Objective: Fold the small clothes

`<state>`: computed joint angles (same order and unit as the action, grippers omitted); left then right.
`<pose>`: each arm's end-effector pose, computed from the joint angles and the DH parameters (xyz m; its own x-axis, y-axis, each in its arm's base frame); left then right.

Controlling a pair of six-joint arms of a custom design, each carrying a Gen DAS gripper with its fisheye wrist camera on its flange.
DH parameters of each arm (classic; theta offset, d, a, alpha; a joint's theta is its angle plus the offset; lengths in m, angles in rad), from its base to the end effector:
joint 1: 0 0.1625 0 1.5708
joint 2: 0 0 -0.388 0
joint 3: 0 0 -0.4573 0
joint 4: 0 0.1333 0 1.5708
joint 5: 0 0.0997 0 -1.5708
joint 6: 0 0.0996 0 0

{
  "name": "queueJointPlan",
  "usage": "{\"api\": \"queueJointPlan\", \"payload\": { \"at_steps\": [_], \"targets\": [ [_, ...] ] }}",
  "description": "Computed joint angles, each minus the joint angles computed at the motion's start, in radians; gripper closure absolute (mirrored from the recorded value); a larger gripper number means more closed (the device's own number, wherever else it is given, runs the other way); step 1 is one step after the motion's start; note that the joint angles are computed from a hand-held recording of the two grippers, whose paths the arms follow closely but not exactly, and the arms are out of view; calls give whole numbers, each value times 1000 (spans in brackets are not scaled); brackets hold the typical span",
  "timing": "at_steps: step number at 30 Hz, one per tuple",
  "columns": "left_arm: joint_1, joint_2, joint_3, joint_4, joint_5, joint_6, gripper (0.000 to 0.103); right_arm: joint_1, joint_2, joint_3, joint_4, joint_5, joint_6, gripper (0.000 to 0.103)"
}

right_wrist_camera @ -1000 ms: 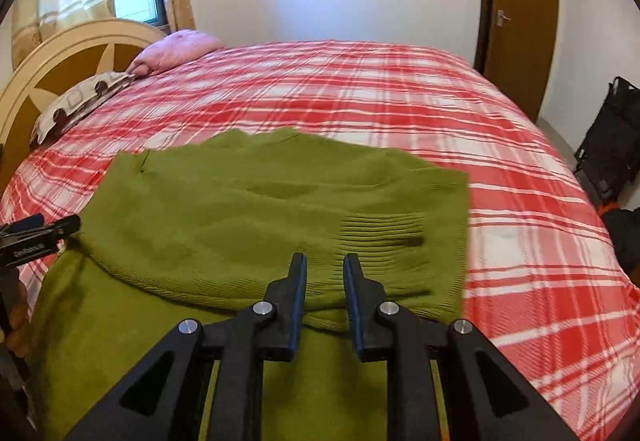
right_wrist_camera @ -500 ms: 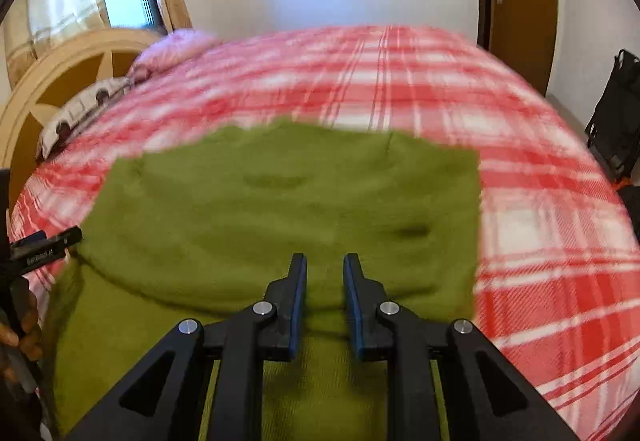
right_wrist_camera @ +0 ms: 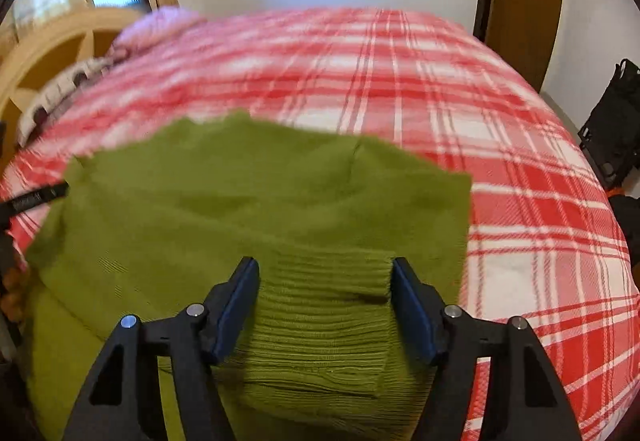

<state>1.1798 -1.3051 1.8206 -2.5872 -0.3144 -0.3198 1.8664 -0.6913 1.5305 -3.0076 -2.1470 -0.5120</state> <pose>-0.0186 -0.6435 0.3323 -0.5417 -0.5439 -0.6409 0.1727 0.6742 -0.7181 0.2894 -0.6790 0.0566 -0.6592 -0.3447 0.6683 -0.6467 0.7134 -0.2698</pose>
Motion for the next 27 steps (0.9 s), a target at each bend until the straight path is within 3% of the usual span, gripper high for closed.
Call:
{"api": "queueJointPlan", "payload": {
  "at_steps": [3,4,7,9,12,14,18,22,23,25,27],
  "targets": [
    [23,-10,3,50,-19,-82,0,11,14,-4,-31,-13,-67,79],
    [34,-16,11,15,-50,-78,0,15,15,-6,-23,-16,-75,87],
    [44,-32,23,-19,-92,-93,0,31,29,-10,-67,-34,-124,92],
    [55,-45,31,-31,-130,-120,0,41,32,10,-187,-22,-188,93],
    [55,-45,33,-48,-131,-114,0,50,53,6,-347,-38,-247,93],
    [54,-47,36,-51,-132,-120,0,51,78,-17,-387,-67,-266,93],
    [53,-43,34,-45,-124,-122,0,34,111,-57,-251,-138,-226,93],
    [56,-43,30,-31,-118,-134,0,31,66,-30,-142,-147,-156,91],
    [56,-43,30,-26,-113,-139,0,29,59,-16,-161,-151,-178,87],
    [57,-41,28,-22,-106,-148,0,25,63,7,-256,-172,-251,60],
    [58,-35,25,-29,-95,-154,0,10,29,36,-237,-134,-194,57]
  ]
}}
